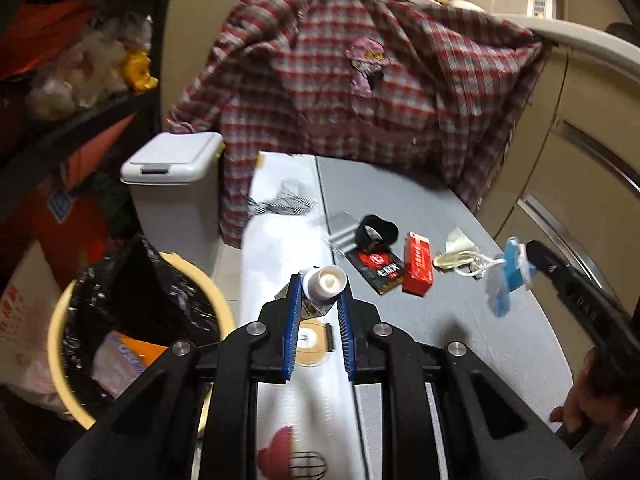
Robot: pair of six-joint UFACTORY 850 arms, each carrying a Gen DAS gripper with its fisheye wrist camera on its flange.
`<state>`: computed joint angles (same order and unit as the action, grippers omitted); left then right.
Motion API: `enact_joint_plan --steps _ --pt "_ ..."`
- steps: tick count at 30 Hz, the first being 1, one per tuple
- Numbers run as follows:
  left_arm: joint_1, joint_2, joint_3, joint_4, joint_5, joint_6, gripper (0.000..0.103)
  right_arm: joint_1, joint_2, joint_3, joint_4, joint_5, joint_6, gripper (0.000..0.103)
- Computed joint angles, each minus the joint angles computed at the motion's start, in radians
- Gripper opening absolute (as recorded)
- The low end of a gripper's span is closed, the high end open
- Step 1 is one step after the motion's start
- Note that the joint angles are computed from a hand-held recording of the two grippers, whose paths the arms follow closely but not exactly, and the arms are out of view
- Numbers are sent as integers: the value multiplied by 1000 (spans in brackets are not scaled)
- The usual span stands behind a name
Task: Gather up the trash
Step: 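Grasp the toothpaste tube with the left tool while the right tool holds the mask, then carry the mask and toothpaste over the bin with both tools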
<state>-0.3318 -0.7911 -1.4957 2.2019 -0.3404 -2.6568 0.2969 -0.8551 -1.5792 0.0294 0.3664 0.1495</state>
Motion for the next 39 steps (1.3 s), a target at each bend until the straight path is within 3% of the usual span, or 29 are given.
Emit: enact_joint_plan --steps 16,23,30,39 --pt "91 224 264 -102 -136 82 18 141 -94 -190 -717 -50 655 2" --pt "119 253 323 -103 -171 75 18 177 -144 -274 -948 -49 860 2" --pt "156 248 338 -56 -150 8 18 202 -206 -373 -1177 -57 1072 2" --pt "173 226 322 -74 -138 36 18 218 -268 -464 -1350 -79 1250 3"
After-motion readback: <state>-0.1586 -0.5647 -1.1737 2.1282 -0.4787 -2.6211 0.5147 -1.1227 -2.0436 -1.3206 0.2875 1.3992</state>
